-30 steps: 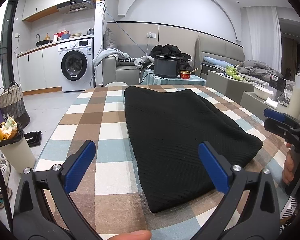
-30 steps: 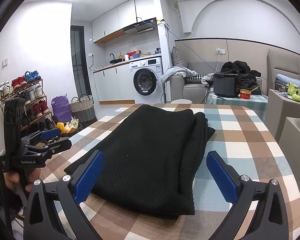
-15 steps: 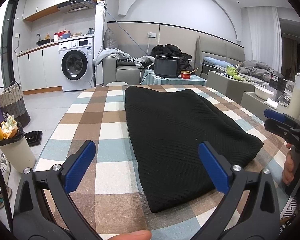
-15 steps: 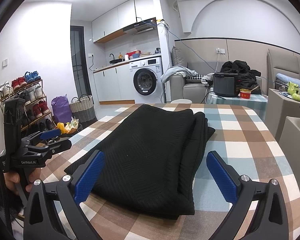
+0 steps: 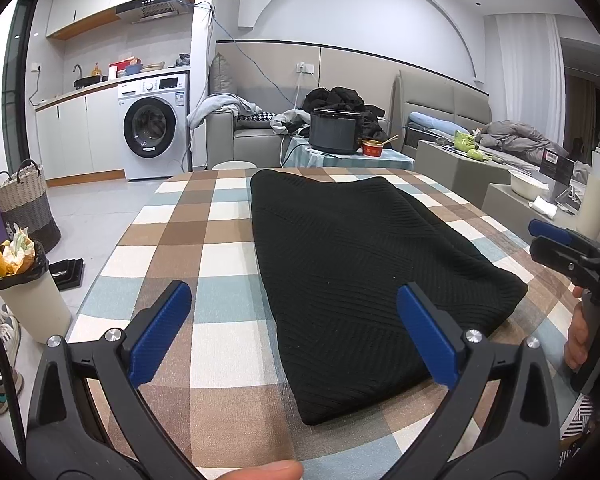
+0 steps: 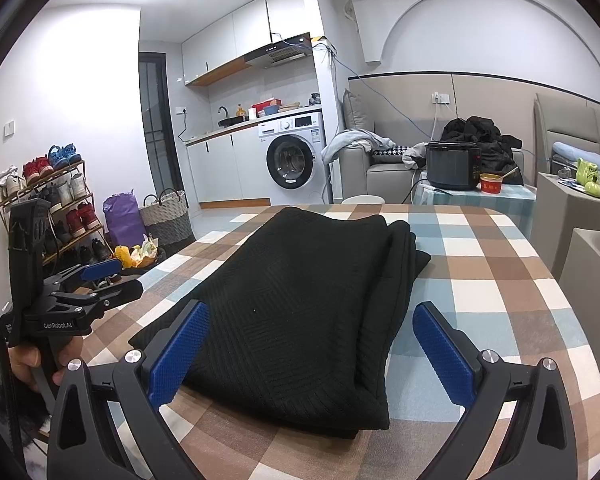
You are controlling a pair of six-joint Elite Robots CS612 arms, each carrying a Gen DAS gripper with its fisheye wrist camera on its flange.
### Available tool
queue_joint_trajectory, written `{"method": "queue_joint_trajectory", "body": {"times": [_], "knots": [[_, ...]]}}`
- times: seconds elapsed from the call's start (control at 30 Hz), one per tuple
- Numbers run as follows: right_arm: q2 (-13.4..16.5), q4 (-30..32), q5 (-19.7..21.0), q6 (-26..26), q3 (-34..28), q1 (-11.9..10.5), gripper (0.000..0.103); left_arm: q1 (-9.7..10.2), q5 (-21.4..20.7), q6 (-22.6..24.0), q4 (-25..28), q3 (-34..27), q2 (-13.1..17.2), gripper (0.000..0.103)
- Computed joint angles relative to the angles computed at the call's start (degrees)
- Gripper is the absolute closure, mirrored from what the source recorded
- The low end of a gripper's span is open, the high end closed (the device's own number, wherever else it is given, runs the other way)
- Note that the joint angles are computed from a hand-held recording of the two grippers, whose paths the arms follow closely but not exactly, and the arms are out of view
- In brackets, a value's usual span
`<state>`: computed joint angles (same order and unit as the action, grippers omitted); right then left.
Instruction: Fold small clothes
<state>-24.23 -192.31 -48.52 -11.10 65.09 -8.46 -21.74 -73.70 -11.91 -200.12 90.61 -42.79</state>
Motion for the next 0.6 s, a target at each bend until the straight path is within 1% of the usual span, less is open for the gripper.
{"method": "queue_joint_trajectory", "body": {"times": [0.6], "knots": [[0.24,0.49,0.08,0.65,-0.21,0.0,0.0,0.07,-0.08,0.05,0.06,-0.04,-0.07,0.001]]}}
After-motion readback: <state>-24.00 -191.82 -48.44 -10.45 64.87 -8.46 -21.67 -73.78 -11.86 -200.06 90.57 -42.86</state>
